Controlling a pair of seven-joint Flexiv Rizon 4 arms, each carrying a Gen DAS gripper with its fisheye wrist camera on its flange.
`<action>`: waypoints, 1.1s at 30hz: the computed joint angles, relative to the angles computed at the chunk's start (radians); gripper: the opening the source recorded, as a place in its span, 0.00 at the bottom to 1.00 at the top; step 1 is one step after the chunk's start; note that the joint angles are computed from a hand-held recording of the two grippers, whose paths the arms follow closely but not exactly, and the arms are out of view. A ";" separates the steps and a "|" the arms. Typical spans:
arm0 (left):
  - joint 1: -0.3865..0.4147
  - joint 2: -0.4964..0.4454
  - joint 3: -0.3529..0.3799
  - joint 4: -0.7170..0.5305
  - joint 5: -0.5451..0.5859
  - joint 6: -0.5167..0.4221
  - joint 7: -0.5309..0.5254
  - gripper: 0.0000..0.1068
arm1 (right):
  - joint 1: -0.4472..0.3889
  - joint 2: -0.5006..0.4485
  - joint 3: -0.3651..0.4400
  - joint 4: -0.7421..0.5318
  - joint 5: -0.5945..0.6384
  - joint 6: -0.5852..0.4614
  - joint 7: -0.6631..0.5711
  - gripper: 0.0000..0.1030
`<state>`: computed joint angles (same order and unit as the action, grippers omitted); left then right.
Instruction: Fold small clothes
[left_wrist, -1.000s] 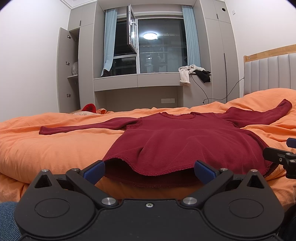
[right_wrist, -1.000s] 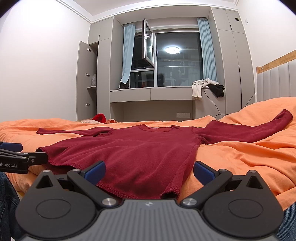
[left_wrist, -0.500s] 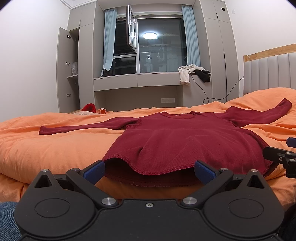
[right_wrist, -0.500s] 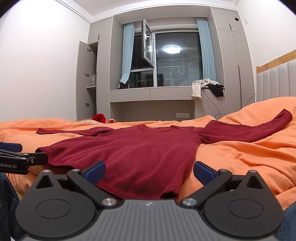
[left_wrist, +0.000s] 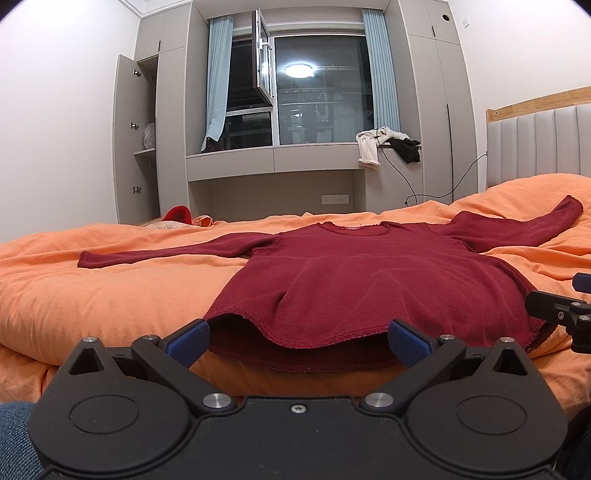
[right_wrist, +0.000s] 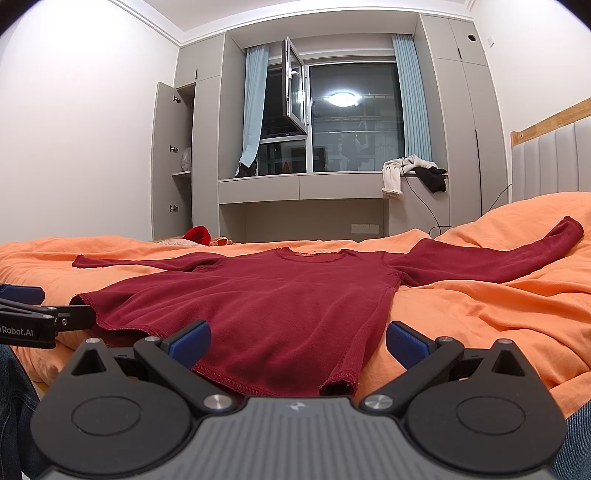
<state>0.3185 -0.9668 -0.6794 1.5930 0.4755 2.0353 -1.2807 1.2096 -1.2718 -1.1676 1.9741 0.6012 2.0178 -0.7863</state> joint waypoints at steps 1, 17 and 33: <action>0.000 0.000 0.000 0.000 0.000 0.000 0.000 0.96 | 0.000 0.000 0.000 0.000 0.000 0.000 0.000 1.00; -0.001 0.001 0.001 -0.001 0.000 -0.002 0.000 0.96 | -0.002 0.001 0.010 0.001 0.004 0.003 -0.003 1.00; 0.128 -0.081 -0.250 -0.018 -0.075 -0.270 0.140 0.96 | -0.051 0.128 -0.017 0.049 -0.032 -0.100 0.112 1.00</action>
